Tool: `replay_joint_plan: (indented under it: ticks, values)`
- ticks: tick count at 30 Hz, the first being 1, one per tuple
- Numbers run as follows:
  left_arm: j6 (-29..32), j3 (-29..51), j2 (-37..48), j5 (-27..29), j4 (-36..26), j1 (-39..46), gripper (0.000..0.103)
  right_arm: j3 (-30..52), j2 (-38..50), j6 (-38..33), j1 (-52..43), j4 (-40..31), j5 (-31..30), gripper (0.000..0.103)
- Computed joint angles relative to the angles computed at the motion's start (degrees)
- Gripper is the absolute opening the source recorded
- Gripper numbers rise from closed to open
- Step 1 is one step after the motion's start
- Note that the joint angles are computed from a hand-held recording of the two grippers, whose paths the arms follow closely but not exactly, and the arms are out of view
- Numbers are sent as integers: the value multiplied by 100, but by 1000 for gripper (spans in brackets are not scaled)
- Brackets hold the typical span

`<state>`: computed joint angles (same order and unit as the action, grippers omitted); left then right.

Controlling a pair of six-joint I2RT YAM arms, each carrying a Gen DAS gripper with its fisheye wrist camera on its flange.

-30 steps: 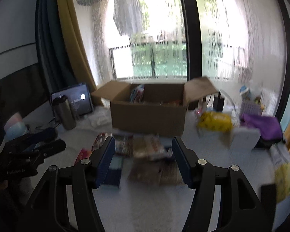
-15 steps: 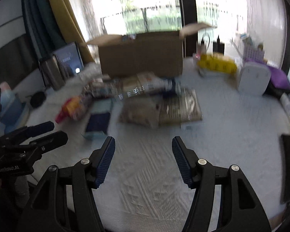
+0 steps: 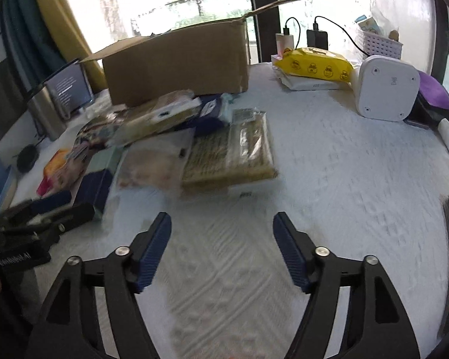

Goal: Organize snacks
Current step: 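Grasp the navy-and-light-blue box with the left gripper while the right grasps the clear cracker packet, then lift both held packets and carry them over the cardboard box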

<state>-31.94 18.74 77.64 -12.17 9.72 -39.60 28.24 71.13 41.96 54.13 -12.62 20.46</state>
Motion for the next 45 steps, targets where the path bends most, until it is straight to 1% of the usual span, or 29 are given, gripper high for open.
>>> replay_joint_plan:
  ticks: [2,4,9,11,13,14,15,16,17,18,20,27,28,29,31,33,38,42,45]
  values:
    - [42,163,313,0,4,129,82,48,124,-185,-332,189,-211,81]
    - [112,322,563,89,-80,285,82,139,301,-410,-668,359,-403,81]
    - [433,425,819,-8,27,324,81,338,777,-777,-1401,720,-874,82]
    - [481,413,850,-29,88,310,81,497,1111,-872,-1691,856,-1099,82]
    - [528,407,839,-105,69,235,72,600,1464,-942,-1977,1133,-1633,83]
    - [551,420,852,-181,54,191,62,636,1503,-973,-1895,1171,-1510,82]
    - [603,401,837,-218,65,166,60,695,1551,-971,-1828,1120,-1426,80]
    - [625,392,835,-199,79,163,60,722,1572,-958,-1739,1102,-1318,71]
    - [663,375,813,-162,92,178,59,707,1545,-1014,-1680,1138,-1373,67]
    - [685,339,772,-126,111,179,58,697,1522,-1016,-1626,1119,-1343,66]
    - [710,302,704,-78,104,155,57,626,1415,-1023,-1574,1105,-1360,58]
    - [573,17,166,23,-136,-223,56,124,632,-631,-1080,869,-1227,44]
    - [571,-37,75,66,-160,-224,56,54,466,-562,-946,778,-1160,42]
    - [527,-95,-25,93,-194,-265,56,-18,321,-494,-853,723,-1105,37]
    - [440,-233,-302,103,-320,-371,56,-134,32,-337,-667,576,-1019,33]
    - [370,-310,-504,70,-443,-475,56,-222,-280,-156,-415,333,-863,31]
    - [146,-553,-1250,-177,-910,-842,55,-262,-897,488,448,-389,-166,27]
    - [27,-721,-1907,-333,-1361,-1061,54,-157,-1155,914,1083,-934,362,24]
    - [-82,-795,-2227,-433,-1590,-1241,54,-37,-1262,1249,1529,-1312,739,23]
